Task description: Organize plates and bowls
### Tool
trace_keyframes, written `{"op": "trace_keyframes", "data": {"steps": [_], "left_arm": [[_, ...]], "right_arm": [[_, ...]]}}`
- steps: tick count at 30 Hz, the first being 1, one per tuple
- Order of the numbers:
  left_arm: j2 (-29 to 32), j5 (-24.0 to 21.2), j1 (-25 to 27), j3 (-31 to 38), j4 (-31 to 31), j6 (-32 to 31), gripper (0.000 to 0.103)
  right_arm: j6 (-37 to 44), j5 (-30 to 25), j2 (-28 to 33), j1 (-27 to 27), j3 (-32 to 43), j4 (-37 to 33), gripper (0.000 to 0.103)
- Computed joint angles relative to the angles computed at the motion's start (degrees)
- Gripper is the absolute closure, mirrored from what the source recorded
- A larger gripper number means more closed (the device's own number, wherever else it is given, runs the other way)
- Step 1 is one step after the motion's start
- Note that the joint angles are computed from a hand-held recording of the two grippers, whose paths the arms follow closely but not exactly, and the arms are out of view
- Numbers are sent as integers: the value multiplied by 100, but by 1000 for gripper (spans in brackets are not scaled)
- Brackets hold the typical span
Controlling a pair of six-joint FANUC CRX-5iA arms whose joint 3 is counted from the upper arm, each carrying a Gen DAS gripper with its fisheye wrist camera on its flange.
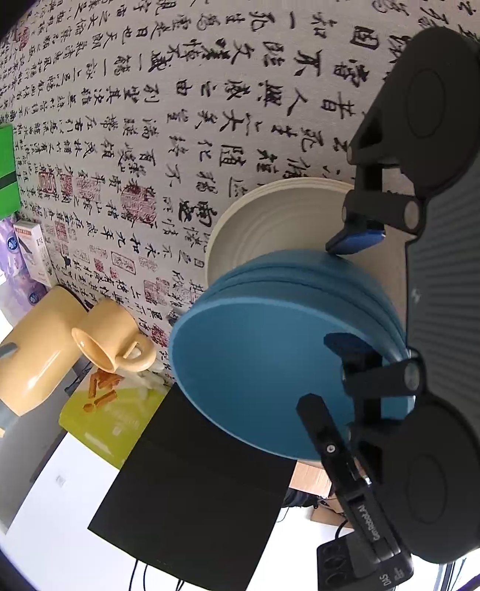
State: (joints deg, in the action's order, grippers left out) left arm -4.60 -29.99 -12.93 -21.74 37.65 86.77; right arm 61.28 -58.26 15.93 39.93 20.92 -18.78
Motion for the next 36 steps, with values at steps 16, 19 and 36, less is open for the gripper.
{"op": "trace_keyframes", "data": {"steps": [16, 19, 36], "left_arm": [[-312, -4, -321, 574, -2084, 1396, 28], [-317, -112, -682, 1053, -3535, 2412, 23], [704, -417, -3261, 2699, -9385, 6729, 0]], "right_arm": [[-355, 725, -850, 473, -985, 1255, 30], [-839, 1241, -1271, 656, -1623, 2007, 30], [-7380, 1298, -3366, 616, -6131, 10597, 15]]}}
